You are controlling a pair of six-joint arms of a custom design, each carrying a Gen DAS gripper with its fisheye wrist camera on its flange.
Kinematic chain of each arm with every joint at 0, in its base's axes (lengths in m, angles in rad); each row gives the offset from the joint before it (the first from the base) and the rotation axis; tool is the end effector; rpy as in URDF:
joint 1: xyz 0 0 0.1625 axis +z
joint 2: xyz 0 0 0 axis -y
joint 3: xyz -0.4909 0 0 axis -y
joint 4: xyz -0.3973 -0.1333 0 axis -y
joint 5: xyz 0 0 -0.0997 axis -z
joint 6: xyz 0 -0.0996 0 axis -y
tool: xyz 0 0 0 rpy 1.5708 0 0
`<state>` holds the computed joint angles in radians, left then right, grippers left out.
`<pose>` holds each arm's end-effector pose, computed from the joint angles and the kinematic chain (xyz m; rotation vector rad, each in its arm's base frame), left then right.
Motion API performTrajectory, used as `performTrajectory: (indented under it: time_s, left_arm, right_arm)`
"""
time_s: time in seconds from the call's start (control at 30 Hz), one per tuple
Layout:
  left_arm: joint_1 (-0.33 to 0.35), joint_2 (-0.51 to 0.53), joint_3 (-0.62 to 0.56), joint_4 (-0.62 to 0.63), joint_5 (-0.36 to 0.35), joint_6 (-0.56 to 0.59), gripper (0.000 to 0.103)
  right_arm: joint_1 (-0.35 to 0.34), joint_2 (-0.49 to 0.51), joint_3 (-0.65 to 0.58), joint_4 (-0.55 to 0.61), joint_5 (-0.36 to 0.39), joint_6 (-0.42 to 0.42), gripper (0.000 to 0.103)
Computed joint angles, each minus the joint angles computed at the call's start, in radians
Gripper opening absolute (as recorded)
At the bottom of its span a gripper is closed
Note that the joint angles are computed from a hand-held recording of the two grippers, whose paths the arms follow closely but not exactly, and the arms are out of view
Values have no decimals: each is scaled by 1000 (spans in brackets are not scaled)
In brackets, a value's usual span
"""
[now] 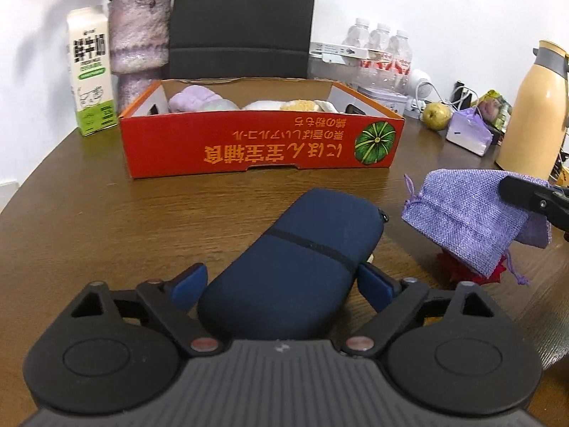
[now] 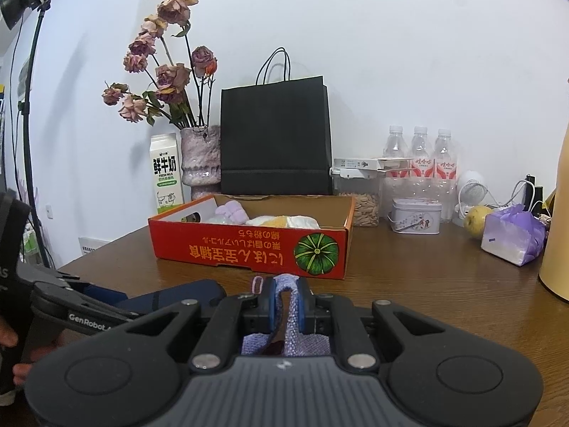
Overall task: Organize objects
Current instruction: 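Lift the navy case with the left gripper while the right gripper lifts the pouch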
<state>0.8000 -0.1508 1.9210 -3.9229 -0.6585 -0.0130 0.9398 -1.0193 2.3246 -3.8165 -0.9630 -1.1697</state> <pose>-0.2125 -0.5232 -0.1493 0.5350 2.2545 -1.0641 -0.1333 -0.5048 0.2296 1.0128 -2.2236 1.3549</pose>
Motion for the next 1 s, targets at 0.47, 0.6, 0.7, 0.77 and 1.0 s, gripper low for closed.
performTrajectory:
  time_s: [0.47,0.6,0.7,0.77,1.0]
  left_arm:
    - [-98,54,18,63,208,-190,91]
    - [-97,56,12,42,213,-166,103]
    - [-78,38,13,45,168,-151,103]
    - [-62,26,4,81,144,-139,103]
    - [-14,7,-13,111,57,-106,103]
  right_arm:
    - [-13,-17,18,22,34,-30,11]
    - [-15,-24,21,35,41,-36,11]
    - [-16,-27,22,43,43,-40,11]
    - [-16,-27,20,47,41,-41,11]
    - [-11,-24,17,51,28,-43,11]
